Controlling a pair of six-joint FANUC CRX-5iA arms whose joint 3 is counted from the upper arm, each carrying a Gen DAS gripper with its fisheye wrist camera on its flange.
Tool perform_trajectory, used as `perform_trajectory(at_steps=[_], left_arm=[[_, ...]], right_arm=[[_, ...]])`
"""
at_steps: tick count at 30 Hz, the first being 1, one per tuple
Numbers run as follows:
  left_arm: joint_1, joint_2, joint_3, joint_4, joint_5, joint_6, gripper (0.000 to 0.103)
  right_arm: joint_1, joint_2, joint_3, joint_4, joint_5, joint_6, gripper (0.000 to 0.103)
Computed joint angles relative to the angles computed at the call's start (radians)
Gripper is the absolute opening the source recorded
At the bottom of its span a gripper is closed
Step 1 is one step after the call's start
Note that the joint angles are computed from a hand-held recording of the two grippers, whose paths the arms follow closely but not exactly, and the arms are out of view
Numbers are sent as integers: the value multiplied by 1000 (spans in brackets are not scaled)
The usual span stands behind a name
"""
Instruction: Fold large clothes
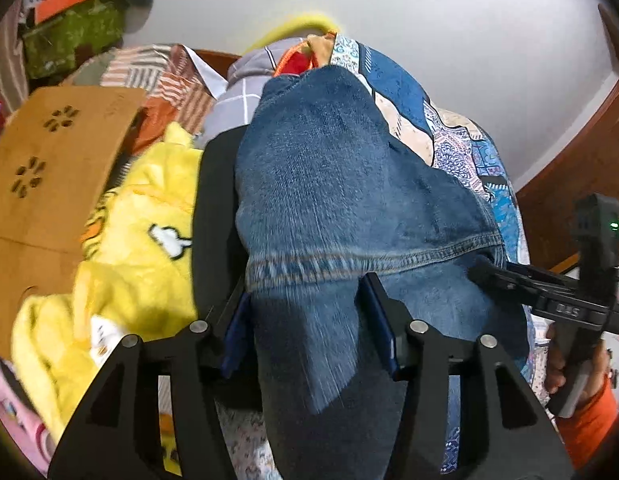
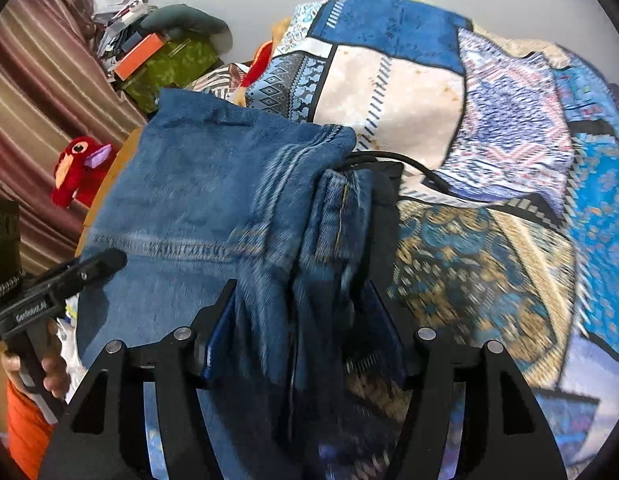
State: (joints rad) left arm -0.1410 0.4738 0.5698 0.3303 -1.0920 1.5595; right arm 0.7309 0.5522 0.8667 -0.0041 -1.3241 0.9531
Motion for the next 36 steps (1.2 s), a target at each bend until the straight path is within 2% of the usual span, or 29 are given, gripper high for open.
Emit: perform_trajectory(at_steps=[4,9,14,16,20,23,25,28,33,36], left_arm=[[-33,-73,-3,-141,-30,76,52],[-61,-193,-85,-173,-23,112,52],[-118,-343,-138,-214,7,135,52],[-156,-391,-131,-268,13,149,52],[-282,-500,-110,-449,30,213,52],[-409,-596,-133,-614,69,316,52],[-523,-652,-148,-761,78,423,52],[-712,-707,-162,-994,49,585,52],[-1026,-734,-169,-1359,-88,783,53],[-1165,-734,-178,-1515,-177,864,70]], right_arm=[[49,-51,-59,89,-11,-18,58],[121,-208,-229,186,74,-70,58],[239,-374,-415,430,177,-170,58],[281,-434,-471,511,214,-225,58],[379,-547,-581,700,261,-366,58],[464,-621,-681,887,286,-491,58],[531,-663,-743,1013,272,-571,58],[602,-703,-820,1153,260,-677,58],[713,-719,-907,1340,142,-817,58],[743,-701,-914,1370,75,-831,61]])
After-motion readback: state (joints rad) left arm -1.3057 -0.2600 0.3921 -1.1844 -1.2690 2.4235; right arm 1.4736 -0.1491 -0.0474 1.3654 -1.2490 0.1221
